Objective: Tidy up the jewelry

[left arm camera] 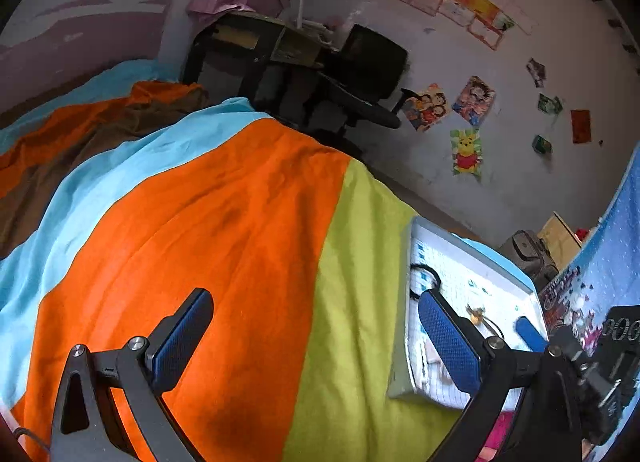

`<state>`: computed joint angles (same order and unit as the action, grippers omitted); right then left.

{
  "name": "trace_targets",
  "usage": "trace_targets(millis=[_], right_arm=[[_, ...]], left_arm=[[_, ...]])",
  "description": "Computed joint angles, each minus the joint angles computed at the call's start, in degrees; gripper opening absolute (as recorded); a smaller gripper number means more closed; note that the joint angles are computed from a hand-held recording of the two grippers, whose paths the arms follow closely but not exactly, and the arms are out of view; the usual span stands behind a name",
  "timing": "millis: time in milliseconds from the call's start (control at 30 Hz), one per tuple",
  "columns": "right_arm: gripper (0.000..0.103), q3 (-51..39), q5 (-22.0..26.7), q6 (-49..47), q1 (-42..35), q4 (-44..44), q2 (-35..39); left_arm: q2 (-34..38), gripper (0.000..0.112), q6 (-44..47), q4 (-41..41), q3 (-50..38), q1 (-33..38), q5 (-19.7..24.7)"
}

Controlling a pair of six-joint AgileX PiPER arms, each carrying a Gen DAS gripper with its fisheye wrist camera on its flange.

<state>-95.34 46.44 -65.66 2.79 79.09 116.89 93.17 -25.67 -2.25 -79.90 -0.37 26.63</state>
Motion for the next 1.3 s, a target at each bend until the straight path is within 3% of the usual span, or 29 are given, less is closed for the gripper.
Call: trace_targets(millis=[133,233,367,467,633,967,1167,1300], right_arm=[[0.089,14.3,-3.5,-6.6,-2.5,3.8,-10.6],[0.098,25.2,-7.6,-9.5,-4.4,4.7,-20.1],[0.098,36.5,-10.3,-9.3,-7.4,1.7,-31.9],[0.099,41.6,-8.9,-6.6,-10.6,-2.2,-38.5],[0.1,48.7,-4.6,-0.6,-17.0,-10.2,-49.3],[0.1,53.6,4.1,7.1,-25.9,-19.1,-59.9],[0.1,55.8,3.9,8.5,-26.4,-21.2,-63.3],[0.1,56.2,1.9,9.9,-25.1,-23.3,-64.3]], left_arm=[[-5.9,0.103,1.9,0.6,6.5,-3.1,-4.3],[-11.0,0.103,0.0,4.1,11.5,-6.8,-6.6],[-18.3,0.103,-9.7,16.9,17.3,-14.3,-7.1],[-23.2,0.103,-18.8,27.3,20.7,-19.6,-6.1],[-29.5,0.103,-28.7,38.9,23.7,-28.9,1.2],[-38.6,0.103,-33.7,42.5,27.7,-42.8,17.1],[-40.1,0.103,-39.6,48.3,29.2,-50.8,25.2],[-39.4,0.103,-39.9,50.3,28.7,-52.3,27.2]])
